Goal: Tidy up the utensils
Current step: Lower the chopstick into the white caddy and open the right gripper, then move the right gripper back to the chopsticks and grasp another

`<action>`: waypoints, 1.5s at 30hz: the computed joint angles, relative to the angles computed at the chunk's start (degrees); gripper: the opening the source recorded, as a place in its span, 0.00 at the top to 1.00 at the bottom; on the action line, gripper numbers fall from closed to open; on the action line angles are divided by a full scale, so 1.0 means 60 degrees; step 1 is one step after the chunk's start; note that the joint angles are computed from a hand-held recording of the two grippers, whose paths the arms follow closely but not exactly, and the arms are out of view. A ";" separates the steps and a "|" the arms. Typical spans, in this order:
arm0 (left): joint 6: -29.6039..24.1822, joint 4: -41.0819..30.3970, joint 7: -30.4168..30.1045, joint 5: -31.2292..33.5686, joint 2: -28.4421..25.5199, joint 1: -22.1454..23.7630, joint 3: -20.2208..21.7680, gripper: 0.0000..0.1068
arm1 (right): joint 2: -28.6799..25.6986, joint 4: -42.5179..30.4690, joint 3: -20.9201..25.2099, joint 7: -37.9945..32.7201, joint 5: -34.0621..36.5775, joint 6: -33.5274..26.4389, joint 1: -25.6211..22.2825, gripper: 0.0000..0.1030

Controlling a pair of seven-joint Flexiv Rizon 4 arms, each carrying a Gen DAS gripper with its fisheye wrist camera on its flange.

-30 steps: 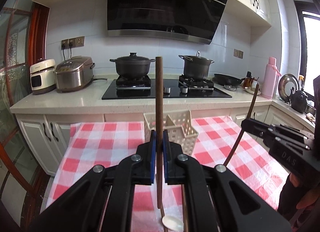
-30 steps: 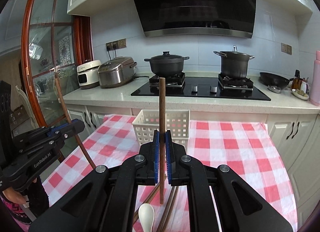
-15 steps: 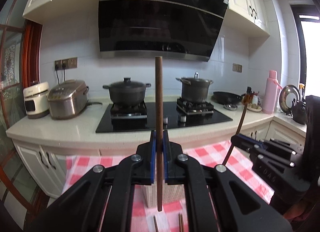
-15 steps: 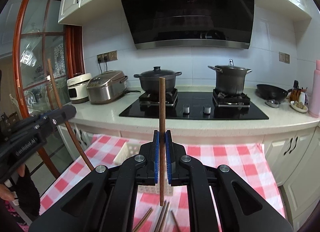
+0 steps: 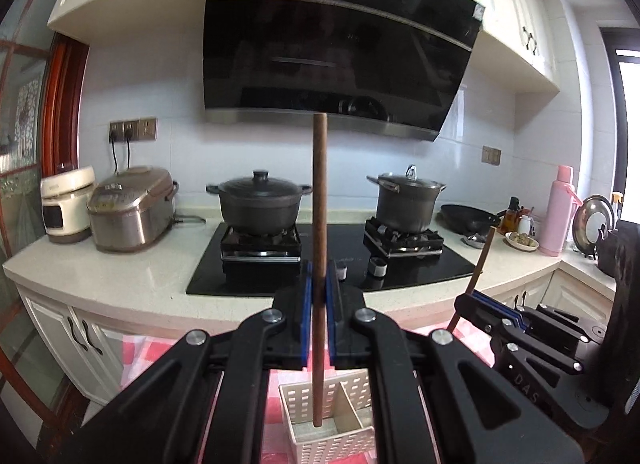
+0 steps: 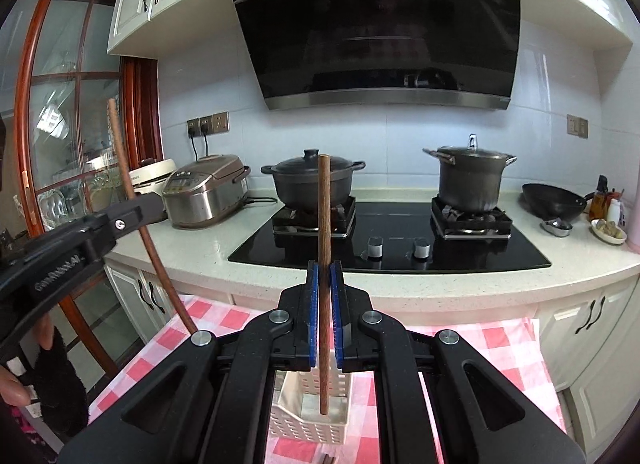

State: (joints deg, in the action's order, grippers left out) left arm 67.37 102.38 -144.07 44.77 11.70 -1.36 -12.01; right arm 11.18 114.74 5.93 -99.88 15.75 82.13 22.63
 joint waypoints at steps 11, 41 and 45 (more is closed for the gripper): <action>0.1153 0.1090 0.2171 -0.2702 -0.1248 -0.0570 0.1236 0.94 | -0.0941 -0.0417 0.0306 -0.0269 0.0360 -0.1371 -0.0222 0.92; -0.0096 0.2033 -0.0899 0.0002 -0.0050 -0.0525 0.0944 0.25 | -0.0660 0.0180 0.0472 -0.0976 0.1788 -0.1651 -0.1426 0.54; -0.0374 0.2823 -0.1610 0.0451 0.0816 -0.0149 0.0314 0.13 | 0.0005 0.1090 0.0283 -0.1074 0.1738 -0.1441 -0.1222 0.54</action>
State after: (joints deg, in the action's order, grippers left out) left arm 65.13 119.32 -153.72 47.47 16.60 -2.26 -10.12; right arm 11.21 121.28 7.62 -106.32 26.18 73.48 15.29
